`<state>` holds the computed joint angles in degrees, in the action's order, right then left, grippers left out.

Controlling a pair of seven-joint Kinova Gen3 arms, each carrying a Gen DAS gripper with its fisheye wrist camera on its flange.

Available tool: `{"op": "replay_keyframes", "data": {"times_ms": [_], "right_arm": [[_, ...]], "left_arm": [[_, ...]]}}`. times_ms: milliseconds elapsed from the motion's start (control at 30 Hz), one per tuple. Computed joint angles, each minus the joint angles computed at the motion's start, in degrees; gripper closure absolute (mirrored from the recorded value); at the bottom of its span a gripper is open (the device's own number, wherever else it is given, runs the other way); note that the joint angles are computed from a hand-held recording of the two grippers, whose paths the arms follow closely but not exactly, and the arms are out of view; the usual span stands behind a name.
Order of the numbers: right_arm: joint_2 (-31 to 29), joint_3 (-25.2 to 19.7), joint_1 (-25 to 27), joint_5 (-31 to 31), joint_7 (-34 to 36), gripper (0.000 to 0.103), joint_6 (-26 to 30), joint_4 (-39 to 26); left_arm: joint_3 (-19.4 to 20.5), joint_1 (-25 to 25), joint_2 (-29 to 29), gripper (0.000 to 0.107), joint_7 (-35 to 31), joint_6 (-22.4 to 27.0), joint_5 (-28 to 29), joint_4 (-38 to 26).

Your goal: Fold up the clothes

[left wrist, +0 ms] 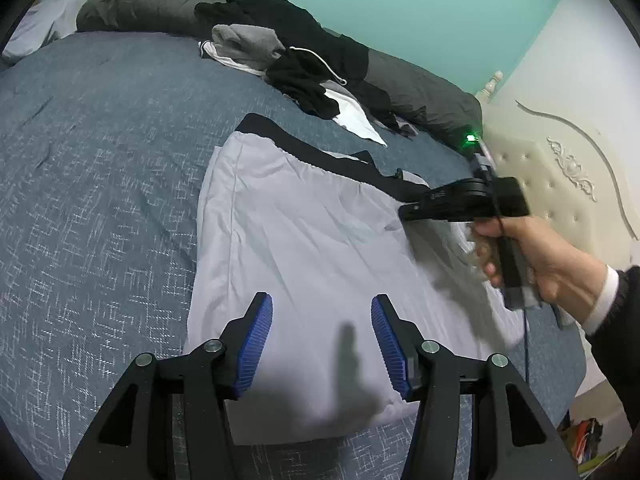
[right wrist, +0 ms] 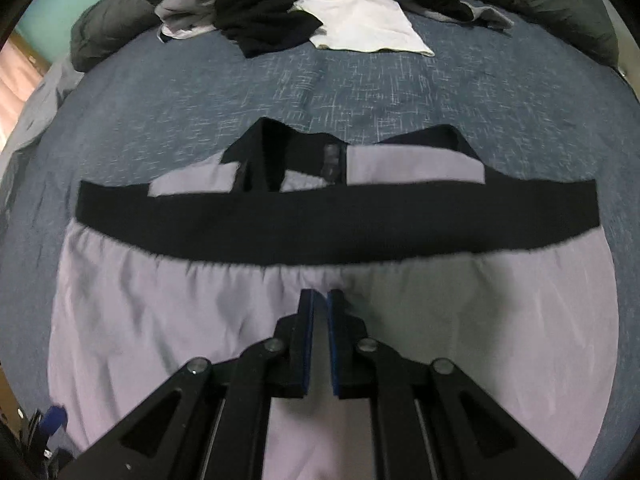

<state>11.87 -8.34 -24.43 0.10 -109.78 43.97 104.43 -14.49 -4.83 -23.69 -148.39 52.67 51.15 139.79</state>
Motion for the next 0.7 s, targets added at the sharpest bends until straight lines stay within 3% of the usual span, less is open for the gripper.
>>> {"op": "replay_keyframes", "data": {"times_ms": [100,333,533,700], "right_arm": [[2.4,0.0,-1.3,0.3,-1.9,0.097,1.6,-2.3],[2.4,1.1,-2.7,3.7,-5.2,0.097,-0.6,-5.2],[3.9,1.3,-2.0,2.1,-4.6,0.097,-1.3,-3.8],[-0.3,0.3,0.2,-0.2,-3.4,0.097,-6.3,1.0]], "left_arm": [[-0.6,0.0,0.5,0.052,-0.6,0.3,0.1,-0.1],[-1.0,-1.0,1.1,0.051,-2.0,1.6,0.4,-0.2],[-1.1,-1.7,1.8,0.051,-2.9,2.0,0.8,0.0],[-0.8,-2.8,1.7,0.05,-2.8,2.2,0.6,-0.2]]}}
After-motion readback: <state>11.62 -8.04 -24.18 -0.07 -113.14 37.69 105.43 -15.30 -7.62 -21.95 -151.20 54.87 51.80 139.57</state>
